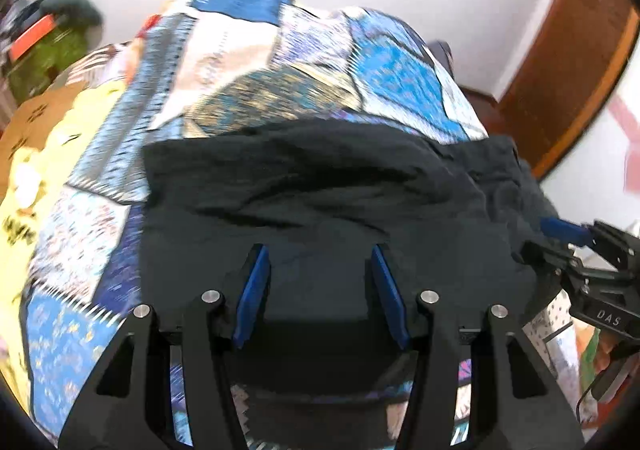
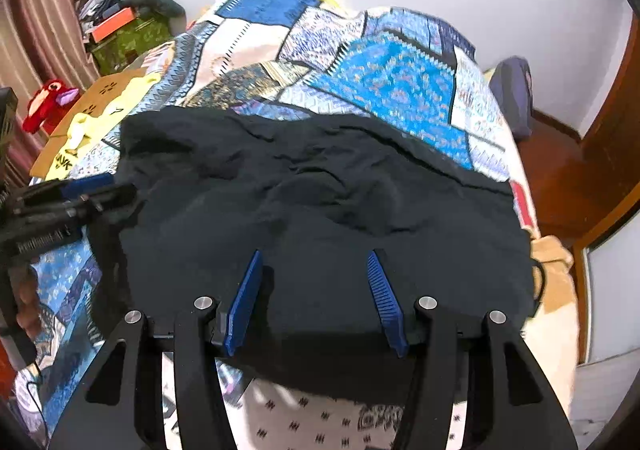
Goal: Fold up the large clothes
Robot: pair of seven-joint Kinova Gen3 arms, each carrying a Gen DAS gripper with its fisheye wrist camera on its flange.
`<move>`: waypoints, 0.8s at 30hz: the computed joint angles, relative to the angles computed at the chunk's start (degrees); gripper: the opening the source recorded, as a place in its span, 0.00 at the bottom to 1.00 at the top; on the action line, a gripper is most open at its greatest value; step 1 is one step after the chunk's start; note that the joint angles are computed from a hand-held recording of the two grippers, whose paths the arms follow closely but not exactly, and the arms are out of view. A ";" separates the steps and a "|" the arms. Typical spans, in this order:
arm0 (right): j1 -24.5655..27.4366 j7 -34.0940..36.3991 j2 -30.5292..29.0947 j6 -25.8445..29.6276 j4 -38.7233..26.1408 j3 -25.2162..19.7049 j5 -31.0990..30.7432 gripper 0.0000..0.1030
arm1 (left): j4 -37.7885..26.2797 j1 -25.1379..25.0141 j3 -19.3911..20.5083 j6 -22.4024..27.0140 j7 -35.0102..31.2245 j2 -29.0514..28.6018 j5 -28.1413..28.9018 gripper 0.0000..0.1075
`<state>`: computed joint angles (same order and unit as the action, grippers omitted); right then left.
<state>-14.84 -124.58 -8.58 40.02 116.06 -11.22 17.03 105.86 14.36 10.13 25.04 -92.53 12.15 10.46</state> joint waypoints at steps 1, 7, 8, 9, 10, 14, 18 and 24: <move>-0.14 -0.66 -0.76 0.64 -0.13 -0.72 0.68 0.49 | 1.43 -1.05 -0.06 -0.54 -0.70 -1.53 1.27 0.49; 0.10 -4.55 -4.51 0.59 -0.39 -3.64 2.53 0.62 | 7.98 -16.41 6.72 -0.11 -8.89 -8.05 15.11 0.61; 0.36 -5.49 -4.88 -0.09 -0.20 -4.19 2.89 0.64 | 8.54 -19.06 7.86 0.85 -9.95 -8.31 17.44 0.63; 0.58 -6.14 -4.80 -0.53 -0.16 -4.61 3.15 0.67 | 8.74 -21.72 8.92 2.54 -11.27 -8.28 19.77 0.63; 0.77 -6.90 -4.53 -0.99 -0.12 -5.05 3.49 0.68 | 8.81 -24.37 9.89 4.76 -12.25 -7.87 22.10 0.63; 0.24 -9.10 -1.32 -0.96 -0.52 -5.74 4.70 0.69 | 9.63 -34.99 15.77 11.09 -18.91 -3.48 31.42 0.63; -1.44 -10.25 3.31 0.39 -0.86 -4.62 5.45 0.69 | 11.33 -38.54 17.06 14.14 -26.59 1.72 40.74 0.63; -4.77 -11.40 3.60 -1.53 1.56 -2.48 8.72 0.73 | 13.36 -41.30 18.49 14.98 -35.85 9.81 54.73 0.64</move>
